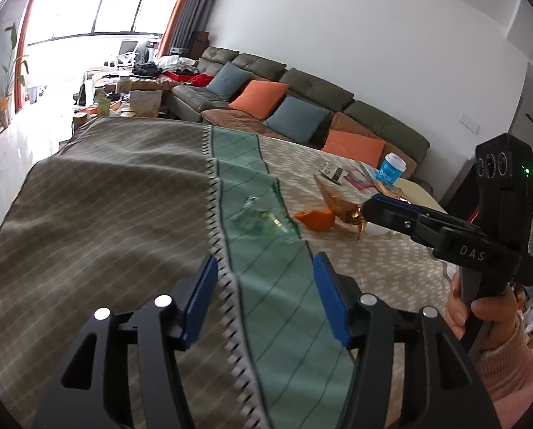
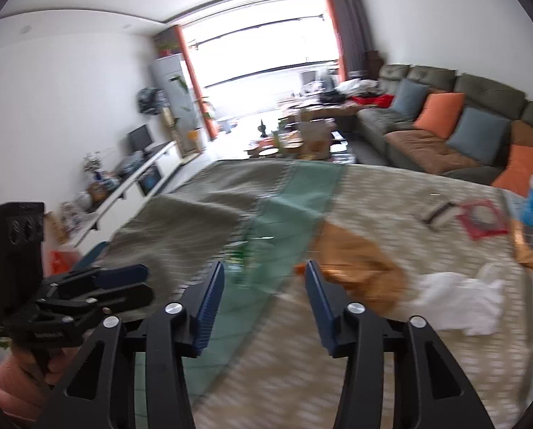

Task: Collect trash
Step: 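Move both grippers back over the trash on the bed, then grasp the gold foil wrapper with the right gripper while the left grasps the clear plastic bag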

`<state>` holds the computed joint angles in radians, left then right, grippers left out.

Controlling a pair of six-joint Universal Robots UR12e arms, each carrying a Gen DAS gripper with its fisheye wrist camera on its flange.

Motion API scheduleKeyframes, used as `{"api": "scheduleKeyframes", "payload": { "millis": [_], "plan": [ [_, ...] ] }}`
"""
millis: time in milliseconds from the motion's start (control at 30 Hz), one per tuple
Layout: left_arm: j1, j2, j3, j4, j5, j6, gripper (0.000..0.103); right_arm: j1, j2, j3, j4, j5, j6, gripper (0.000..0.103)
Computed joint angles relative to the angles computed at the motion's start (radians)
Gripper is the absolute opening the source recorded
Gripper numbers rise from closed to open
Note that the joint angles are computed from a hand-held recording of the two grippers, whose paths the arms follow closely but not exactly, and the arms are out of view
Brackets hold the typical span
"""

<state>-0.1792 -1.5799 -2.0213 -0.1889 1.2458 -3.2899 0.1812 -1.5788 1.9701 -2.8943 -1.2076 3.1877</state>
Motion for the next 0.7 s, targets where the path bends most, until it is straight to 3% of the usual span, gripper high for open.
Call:
{"api": "scheduleKeyframes", "payload": {
  "millis": [167, 233, 433, 700],
  "plan": [
    [-0.031, -0.044, 0.056, -0.038, 0.015, 0.017, 0.059, -0.012, 0.001, 0.007, -0.005, -0.093, -0.028, 0.058],
    [-0.037, -0.054, 0.070, -0.054, 0.021, 0.023, 0.058, -0.012, 0.006, 0.002, 0.013, -0.118, -0.050, 0.069],
    [-0.058, -0.089, 0.113, -0.082, 0.041, 0.021, 0.053, -0.008, 0.022, -0.006, 0.034, -0.176, -0.105, 0.069],
    [-0.054, -0.121, 0.154, -0.149, 0.024, -0.012, 0.034, 0.000, 0.037, -0.019, 0.053, -0.214, -0.158, 0.068]
  ]
}}
